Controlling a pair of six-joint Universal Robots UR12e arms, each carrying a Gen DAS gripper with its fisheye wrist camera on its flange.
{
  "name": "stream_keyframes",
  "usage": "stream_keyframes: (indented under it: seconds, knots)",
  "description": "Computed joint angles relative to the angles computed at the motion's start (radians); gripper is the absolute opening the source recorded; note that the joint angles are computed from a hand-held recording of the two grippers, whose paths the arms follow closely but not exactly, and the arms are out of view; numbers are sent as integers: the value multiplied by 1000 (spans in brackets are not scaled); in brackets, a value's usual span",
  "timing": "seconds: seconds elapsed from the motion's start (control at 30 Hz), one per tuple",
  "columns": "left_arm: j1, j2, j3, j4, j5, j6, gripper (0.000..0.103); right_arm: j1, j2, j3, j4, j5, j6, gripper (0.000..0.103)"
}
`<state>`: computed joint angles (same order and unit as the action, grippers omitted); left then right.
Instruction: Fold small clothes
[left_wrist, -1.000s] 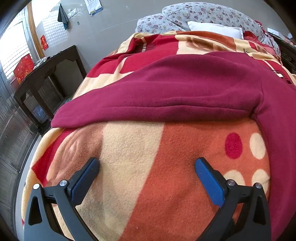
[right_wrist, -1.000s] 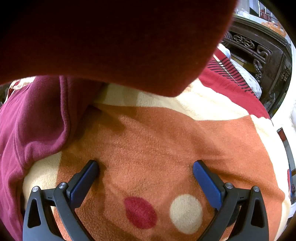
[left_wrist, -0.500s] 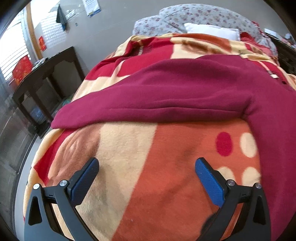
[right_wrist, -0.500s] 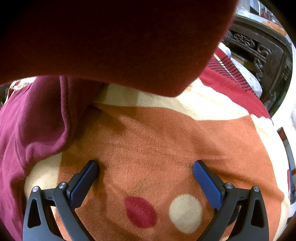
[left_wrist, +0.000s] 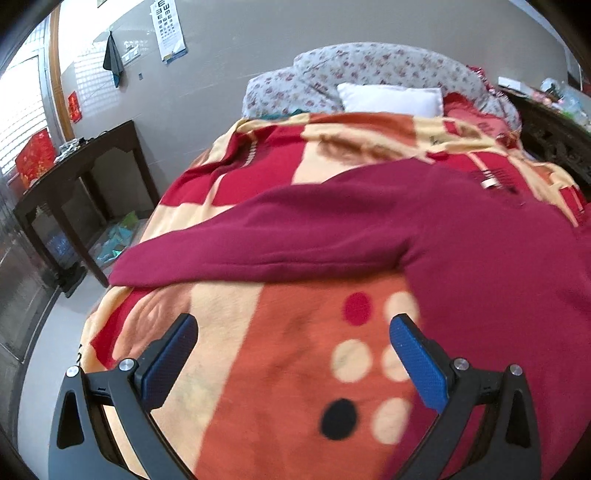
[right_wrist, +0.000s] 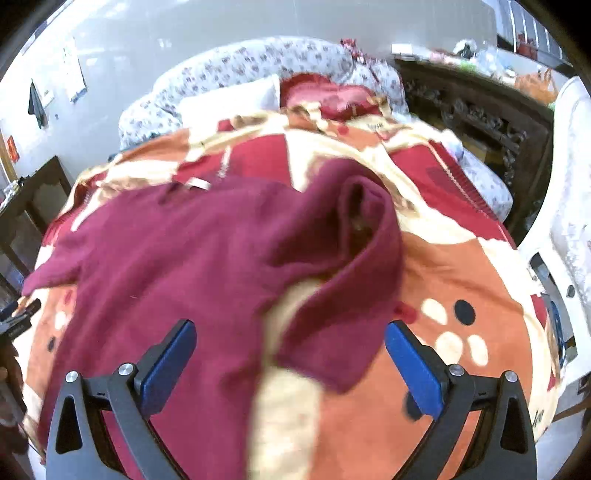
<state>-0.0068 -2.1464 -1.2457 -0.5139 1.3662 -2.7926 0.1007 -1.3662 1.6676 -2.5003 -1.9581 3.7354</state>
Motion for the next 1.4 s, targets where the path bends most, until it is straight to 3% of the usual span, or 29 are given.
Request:
stream_keyframes:
  seconds: [0.13,0.23,0.37,0.53,1.03,1.4]
  knots:
    - [-7,30,-28,18,-41,3,103,58,45,-60,0,-70,10,103]
    - [-16,43,-39,20,-58,14,103,85,68,-89,-4,-71,28,103]
    - [-27,54,-54,28,-76,18,103,96,87,-106,-27,-37,65,103]
    - [-40,55,-58,14,-87,20,103,111,109,-132,-14,-76,75,103]
    - [-63,44,-51,-22,-103,34,103,110,148,-179,54,-100,81,103]
    - [-61,30,-29,-46,-114,-2,103,106,175,-209,75,-115,111,103]
